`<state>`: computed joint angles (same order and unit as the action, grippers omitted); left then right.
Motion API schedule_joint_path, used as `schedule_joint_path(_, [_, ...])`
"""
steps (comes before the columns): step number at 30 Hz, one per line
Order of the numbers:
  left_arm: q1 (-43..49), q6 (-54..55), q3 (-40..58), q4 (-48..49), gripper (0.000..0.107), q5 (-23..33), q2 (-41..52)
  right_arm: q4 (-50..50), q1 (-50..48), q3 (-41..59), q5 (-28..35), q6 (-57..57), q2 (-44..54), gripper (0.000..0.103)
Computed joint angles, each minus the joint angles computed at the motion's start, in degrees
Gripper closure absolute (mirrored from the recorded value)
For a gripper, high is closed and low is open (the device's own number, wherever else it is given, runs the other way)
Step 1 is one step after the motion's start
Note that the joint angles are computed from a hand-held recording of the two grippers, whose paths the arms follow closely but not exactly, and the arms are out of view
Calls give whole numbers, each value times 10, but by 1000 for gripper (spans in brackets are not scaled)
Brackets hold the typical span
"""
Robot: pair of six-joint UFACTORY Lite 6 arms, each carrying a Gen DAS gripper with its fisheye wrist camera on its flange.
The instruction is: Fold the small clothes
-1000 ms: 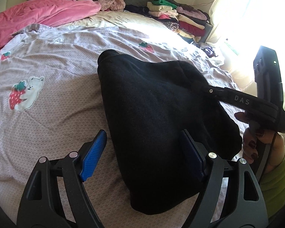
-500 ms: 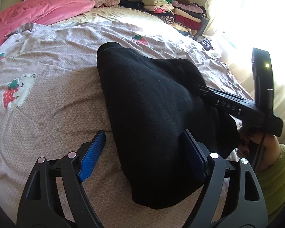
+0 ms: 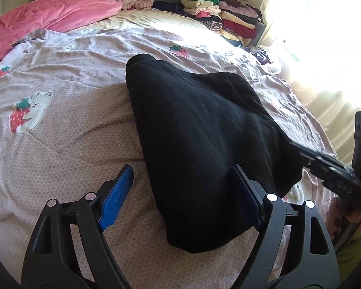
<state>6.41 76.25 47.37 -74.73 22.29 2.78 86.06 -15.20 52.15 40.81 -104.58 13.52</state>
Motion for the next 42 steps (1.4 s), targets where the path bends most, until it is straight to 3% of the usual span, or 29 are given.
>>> schedule_joint_path(7, [-6,-8,-29,15,33,-8,-33,93,31,-56,-82,-92,-11,86])
schedule_joint_path(16, [6,-29,-66,44,29,-9,-86,94,15,-108,-85,-98,-85,68])
schedule_joint_path(21, [5,-63,-91,80,21,-16,-130,83,-4,-147,-73,-99,-145,35])
schedule_joint_path(24, [9,-84,-108,103,13,-14,-163,89,-16,-185,-68,-117,-203,24])
schedule_joint_path(28, [12,-122,-136,138,14,-26,-216,90,-45,-234,-34,-133,-278,10])
schedule_joint_path(35, [14,-192,-184,203,13,-41,-315,97,-88,-306,15,-160,-393,5])
schedule_joint_path(42, [43,-264,-233,281,13,-6,-406,61,-143,-349,60,-129,-464,5])
